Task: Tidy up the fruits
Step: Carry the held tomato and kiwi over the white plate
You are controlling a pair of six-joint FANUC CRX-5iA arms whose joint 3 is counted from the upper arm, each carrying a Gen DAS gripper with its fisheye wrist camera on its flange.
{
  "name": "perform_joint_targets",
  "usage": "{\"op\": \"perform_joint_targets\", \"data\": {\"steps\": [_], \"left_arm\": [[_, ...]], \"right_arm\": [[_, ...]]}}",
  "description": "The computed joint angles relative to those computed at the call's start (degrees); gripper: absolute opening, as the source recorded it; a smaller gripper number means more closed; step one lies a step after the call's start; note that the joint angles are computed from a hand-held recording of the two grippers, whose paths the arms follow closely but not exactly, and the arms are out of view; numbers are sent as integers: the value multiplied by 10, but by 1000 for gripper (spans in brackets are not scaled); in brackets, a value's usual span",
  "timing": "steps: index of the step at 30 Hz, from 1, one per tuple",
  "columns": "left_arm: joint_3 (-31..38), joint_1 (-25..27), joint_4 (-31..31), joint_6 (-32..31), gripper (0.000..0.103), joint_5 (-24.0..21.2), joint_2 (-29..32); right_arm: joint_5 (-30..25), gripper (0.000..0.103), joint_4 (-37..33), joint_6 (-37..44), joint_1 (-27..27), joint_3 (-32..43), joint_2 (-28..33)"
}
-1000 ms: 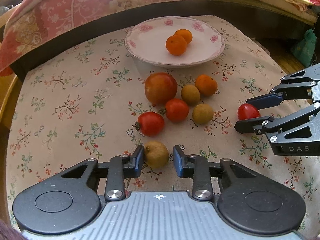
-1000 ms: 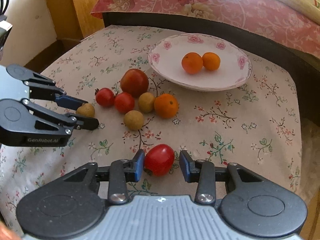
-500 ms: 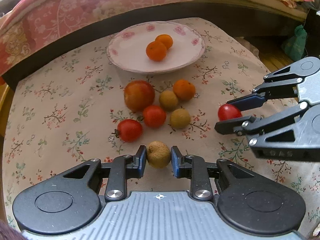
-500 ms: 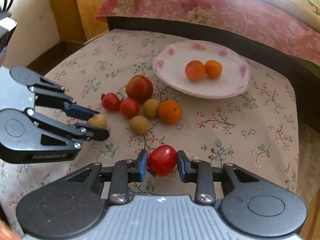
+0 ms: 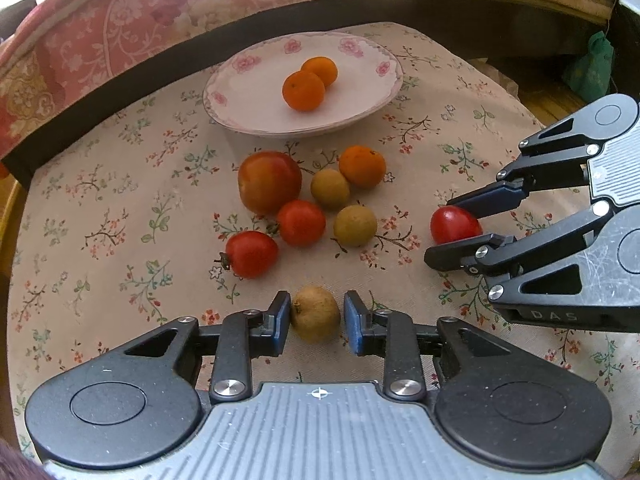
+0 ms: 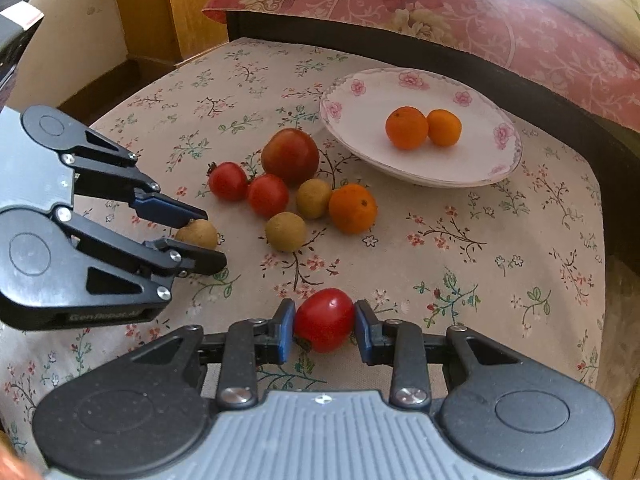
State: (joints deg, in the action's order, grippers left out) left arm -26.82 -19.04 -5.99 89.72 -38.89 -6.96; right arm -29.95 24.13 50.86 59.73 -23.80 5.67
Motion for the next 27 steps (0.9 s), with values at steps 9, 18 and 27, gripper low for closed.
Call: {"op": "perform_joint_targets", "data": {"steps": [9,18,27], "left_arm": [[16,-16,-29,28,34,-14,9],[33,-25,-41,45,34,-17,11],[66,-40,-76,87,33,-27,23]], "right_arm": [[-20,34,-6,2,2,13,6],[-7,34,23,-38,1,5,-4],[4,34,80,-104,-6,-1,-7]]}}
